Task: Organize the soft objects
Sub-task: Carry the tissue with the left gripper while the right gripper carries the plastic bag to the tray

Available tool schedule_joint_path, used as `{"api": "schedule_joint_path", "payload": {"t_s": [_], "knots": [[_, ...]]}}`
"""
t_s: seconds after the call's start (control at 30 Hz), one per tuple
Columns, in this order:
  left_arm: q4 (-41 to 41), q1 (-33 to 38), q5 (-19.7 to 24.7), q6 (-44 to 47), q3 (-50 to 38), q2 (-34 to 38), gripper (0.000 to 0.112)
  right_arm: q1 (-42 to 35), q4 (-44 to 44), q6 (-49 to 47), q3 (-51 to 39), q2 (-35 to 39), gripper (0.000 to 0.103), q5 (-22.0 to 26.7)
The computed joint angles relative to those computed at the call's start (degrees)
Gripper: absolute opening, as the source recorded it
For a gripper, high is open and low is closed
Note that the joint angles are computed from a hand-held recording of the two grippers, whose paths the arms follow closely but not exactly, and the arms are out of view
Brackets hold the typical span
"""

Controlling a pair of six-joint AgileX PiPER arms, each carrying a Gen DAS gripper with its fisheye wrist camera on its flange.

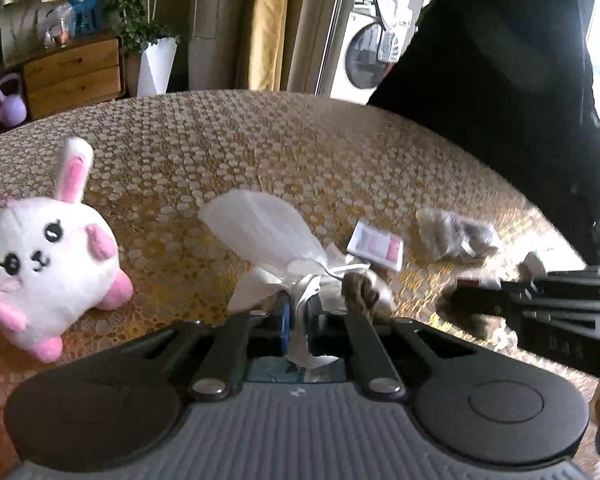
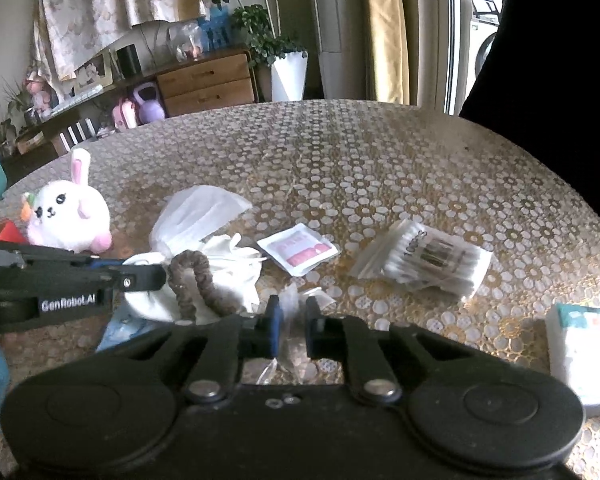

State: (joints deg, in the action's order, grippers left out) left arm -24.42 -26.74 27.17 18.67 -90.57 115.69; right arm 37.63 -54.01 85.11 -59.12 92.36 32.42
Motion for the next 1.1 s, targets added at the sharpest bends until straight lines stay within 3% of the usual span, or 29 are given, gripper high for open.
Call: {"api": "schedule_joint_path", "payload": {"t_s": [0.3, 0.63, 0.8, 1.1], "knots": [[-5.5, 3.2, 2.8, 3.5, 2.3, -7.2, 0.007, 7.1, -2.6, 3.8, 0.8, -5.8, 0.009, 7.2], [-9.4, 8.8, 10.6, 5.9, 5.9, -15.9, 0.007, 16.5, -2.7, 4.6, -1.2, -10.4, 0.009, 14.7], [-11.0, 12.3, 13.2, 8.3, 8.4, -20.4, 0.007, 21.1, -2.5, 3.5, -4.4, -10.3, 0.009, 18.4], [-14.9, 21.2, 19.7, 14.5, 11.0, -26.7, 0.007, 26.6, -1.7, 0.0, -12.3, -6.0, 0.009, 20.6]]}}
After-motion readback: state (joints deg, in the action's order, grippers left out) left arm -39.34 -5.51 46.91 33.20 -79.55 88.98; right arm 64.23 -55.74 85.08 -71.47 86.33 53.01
